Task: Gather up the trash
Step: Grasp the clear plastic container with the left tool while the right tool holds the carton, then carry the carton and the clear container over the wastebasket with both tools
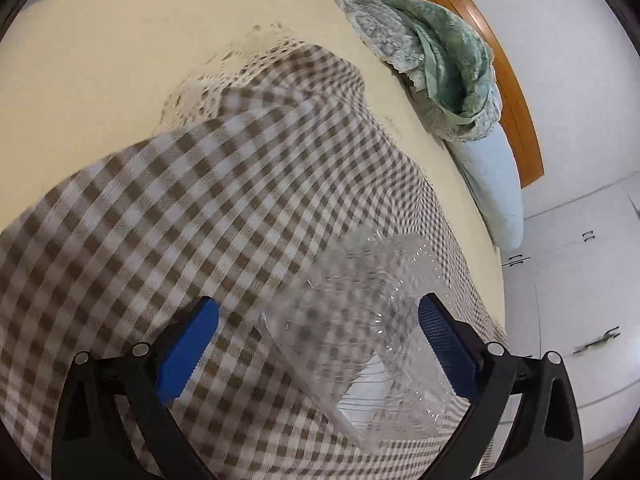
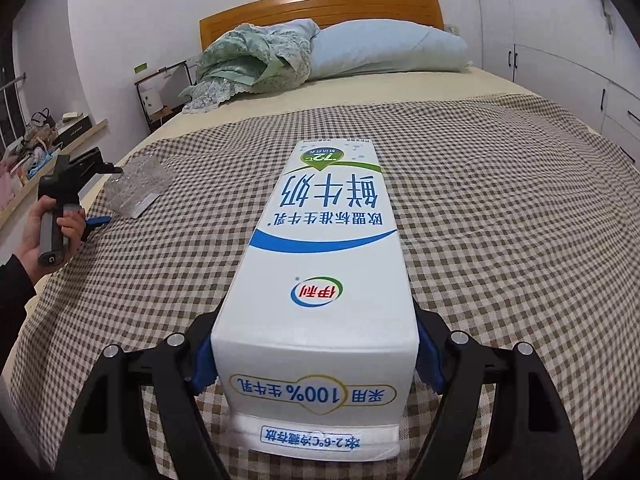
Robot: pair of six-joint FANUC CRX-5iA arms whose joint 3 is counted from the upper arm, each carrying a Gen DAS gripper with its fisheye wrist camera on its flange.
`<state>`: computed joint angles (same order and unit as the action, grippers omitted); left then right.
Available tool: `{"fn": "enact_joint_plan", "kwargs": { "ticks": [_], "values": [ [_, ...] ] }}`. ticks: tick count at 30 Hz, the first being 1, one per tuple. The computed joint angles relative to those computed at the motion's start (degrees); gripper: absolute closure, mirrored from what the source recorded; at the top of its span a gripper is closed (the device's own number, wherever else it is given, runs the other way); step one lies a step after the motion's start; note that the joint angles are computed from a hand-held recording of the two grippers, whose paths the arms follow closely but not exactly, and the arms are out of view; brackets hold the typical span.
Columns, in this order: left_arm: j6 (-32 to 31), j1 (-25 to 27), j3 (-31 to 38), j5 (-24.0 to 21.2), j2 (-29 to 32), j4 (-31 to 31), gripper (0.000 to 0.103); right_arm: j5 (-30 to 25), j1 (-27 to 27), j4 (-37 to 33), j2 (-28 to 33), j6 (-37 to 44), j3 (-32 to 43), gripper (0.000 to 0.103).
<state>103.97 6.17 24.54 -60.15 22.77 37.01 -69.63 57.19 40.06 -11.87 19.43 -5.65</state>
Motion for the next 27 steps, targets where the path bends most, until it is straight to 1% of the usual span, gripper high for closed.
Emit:
{"fn": "enact_joint_plan", "kwargs": {
  "ticks": [1,2,3,5,7,9,10,11,12,13,14,17,18,19,20,23,24,25,27],
  "values": [
    [-0.24,0.05,-0.38,0.1,-0.12,0.91,0.011,-0.05,0.02,0.03,-0.02,0.13,-0.06,0.03],
    [-2.1,0.28,-2.18,0.71,-0.74,3.73,0.026,-0.14,0.03,0.1,0.16,0.15,0.06,0.03],
    [-3.5,0.37,-3.98,1.53,-1.72,5.82,0.032,-0.23,0.06,0.17,0.27,0.1,0.08,0.03],
    [-4.52,0.39,-5.08,1.1,-3.24,6.29,0.036,-0.76,0.33,0.45,0.57,0.07,0.33,0.03],
    [-6.85,-0.12,-6.43,0.66,-5.51,5.6,0.039,-1.07,0.53,0.39,0.84,0.24,0.72,0.03],
    [-8.08,-1.04,-9.31,2.74,-10.18,1.73,0.042,-1.14,0.77,0.2,0.74,0.05,0.84,0.03],
    [-9.97,-1.62,-12.75,4.57,-14.24,-0.04,0.043,-1.11,0.87,0.08,0.63,-0.06,0.85,0.03],
    [-10.71,-2.07,-14.59,5.43,-16.61,-1.54,0.043,-1.09,1.01,-0.05,0.57,-0.18,0.87,0.03],
    [-11.28,-2.96,-16.68,6.43,-19.85,-4.53,0.043,-1.05,1.11,-0.21,0.5,-0.07,0.85,0.03],
    [-10.98,-3.55,-18.11,6.94,-22.24,-7.11,0.044,-1.07,1.26,-0.34,0.4,0.15,0.85,0.03],
    [-9.75,-4.78,-20.07,8.38,-25.7,-11.27,0.044,-1.12,1.51,-0.35,0.4,0.25,0.9,0.03],
    [-10.21,-7.94,-26.82,12.06,-35.41,-19.12,0.044,-1.56,2.6,0.26,0.32,0.02,0.57,0.03],
    [-11.57,-8.7,-28.9,12.11,-38.27,-20.01,0.044,-1.87,3.0,0.44,0.32,-0.04,0.55,0.03],
    [-12.17,-9.17,-29.33,11.17,-39.58,-20.86,0.044,-2.18,3.48,0.62,0.3,-0.22,0.49,0.03],
    [-14.15,-9.62,-30.18,9.47,-41.42,-21.12,0.044,-2.43,4.02,0.78,0.17,-0.41,0.39,0.03],
    [-17.84,-11.03,-30.59,2.45,-44.51,-23.07,0.045,-2.99,5.79,1.24,-0.22,-1.66,0.13,0.03],
    [-18.05,-11.11,-31.25,1.22,-45.57,-23.17,0.045,-2.97,6.4,1.67,-0.29,-2.22,-0.03,0.03],
    [-17.66,-10.64,-32.29,-0.01,-46.86,-22.89,0.045,-2.86,7.0,2.26,-0.42,-2.9,-0.35,0.03],
    [-18.09,-8.79,-33.56,-4.74,-48.22,-21.18,0.044,-2.83,8.71,3.36,-1.04,-4.7,-1.52,0.03]
  ]
}}
